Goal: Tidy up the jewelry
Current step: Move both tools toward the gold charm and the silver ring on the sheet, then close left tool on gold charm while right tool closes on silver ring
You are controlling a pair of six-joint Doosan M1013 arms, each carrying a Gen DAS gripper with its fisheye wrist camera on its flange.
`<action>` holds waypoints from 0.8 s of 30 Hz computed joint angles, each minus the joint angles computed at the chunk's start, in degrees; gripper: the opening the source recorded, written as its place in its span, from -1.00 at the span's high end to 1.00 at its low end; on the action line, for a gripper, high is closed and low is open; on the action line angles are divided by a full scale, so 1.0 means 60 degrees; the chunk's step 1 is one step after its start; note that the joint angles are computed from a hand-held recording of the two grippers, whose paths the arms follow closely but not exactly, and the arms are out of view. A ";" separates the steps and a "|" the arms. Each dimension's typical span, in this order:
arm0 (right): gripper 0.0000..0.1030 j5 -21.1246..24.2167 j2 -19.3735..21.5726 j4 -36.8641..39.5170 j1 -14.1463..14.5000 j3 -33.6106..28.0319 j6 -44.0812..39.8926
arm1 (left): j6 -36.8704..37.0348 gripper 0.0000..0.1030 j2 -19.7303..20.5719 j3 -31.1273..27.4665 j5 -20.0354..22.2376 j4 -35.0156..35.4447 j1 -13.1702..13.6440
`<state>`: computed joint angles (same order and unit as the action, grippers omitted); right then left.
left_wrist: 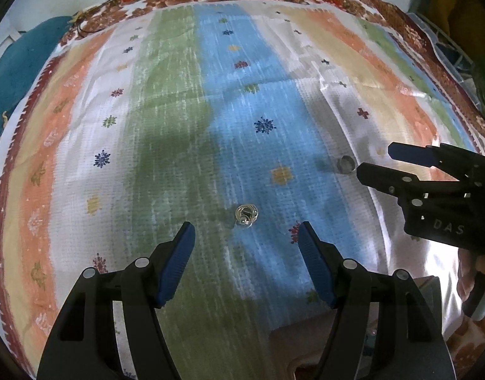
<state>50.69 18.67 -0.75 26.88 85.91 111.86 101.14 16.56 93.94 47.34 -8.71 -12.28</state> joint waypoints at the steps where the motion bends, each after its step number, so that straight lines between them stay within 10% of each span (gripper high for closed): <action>1: -0.31 0.0015 0.0034 0.0167 -0.0028 -0.0012 -0.0091 | -0.0002 -0.30 0.0028 -0.0017 0.0020 0.0015 -0.0005; 24: -0.30 0.0311 0.0683 -0.0243 0.0002 -0.0485 -0.0376 | 0.0080 -0.13 0.0702 -0.0392 0.0265 0.0168 0.0052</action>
<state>52.56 22.77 -2.21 26.89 83.00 109.61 101.62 20.77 91.59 48.93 -7.70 -11.96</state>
